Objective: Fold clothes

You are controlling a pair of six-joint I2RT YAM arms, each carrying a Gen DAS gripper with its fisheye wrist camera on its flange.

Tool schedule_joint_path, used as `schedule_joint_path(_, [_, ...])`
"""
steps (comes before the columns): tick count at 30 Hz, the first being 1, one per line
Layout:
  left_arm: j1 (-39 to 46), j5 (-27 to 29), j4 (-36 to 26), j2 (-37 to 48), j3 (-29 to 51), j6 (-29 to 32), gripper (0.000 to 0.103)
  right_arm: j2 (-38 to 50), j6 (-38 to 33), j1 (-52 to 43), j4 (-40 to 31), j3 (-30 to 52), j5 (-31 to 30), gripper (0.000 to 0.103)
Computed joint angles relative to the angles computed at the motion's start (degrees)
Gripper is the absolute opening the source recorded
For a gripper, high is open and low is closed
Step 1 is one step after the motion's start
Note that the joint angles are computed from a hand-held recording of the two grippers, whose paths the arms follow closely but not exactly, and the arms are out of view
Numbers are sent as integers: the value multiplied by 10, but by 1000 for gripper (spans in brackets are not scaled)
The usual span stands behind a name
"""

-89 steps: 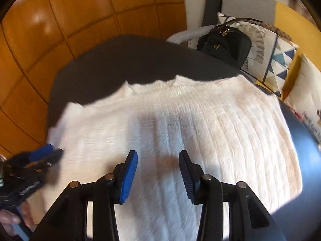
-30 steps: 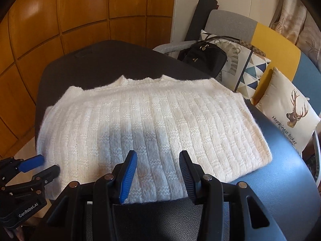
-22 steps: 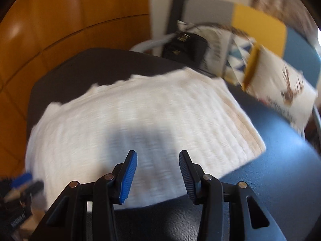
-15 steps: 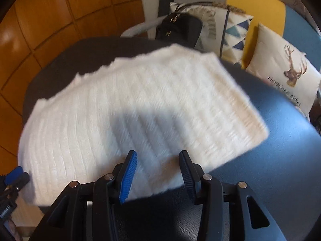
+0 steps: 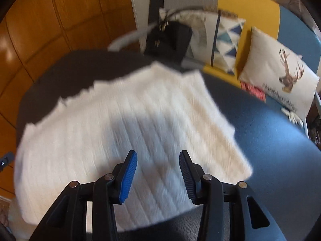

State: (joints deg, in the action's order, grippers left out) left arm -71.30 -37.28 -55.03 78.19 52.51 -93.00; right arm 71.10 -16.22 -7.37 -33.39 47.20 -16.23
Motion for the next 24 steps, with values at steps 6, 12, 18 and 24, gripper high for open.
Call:
schedule_joint_path(6, [94,94,69,80,13,134,51,128,-3,5,-14,95,23,44])
schedule_joint_path(12, [92,62,88,34,-16,134,51,174,-48,-18,-66,166,-37,44])
schedule_joint_path(18, [179,118,143,47,-45,214,52,251,-29,33,-57,242,-27,44])
schedule_joint_path(24, [174,88,147,-6,-59,219,56,330,-27,58,-118,339,-12,47])
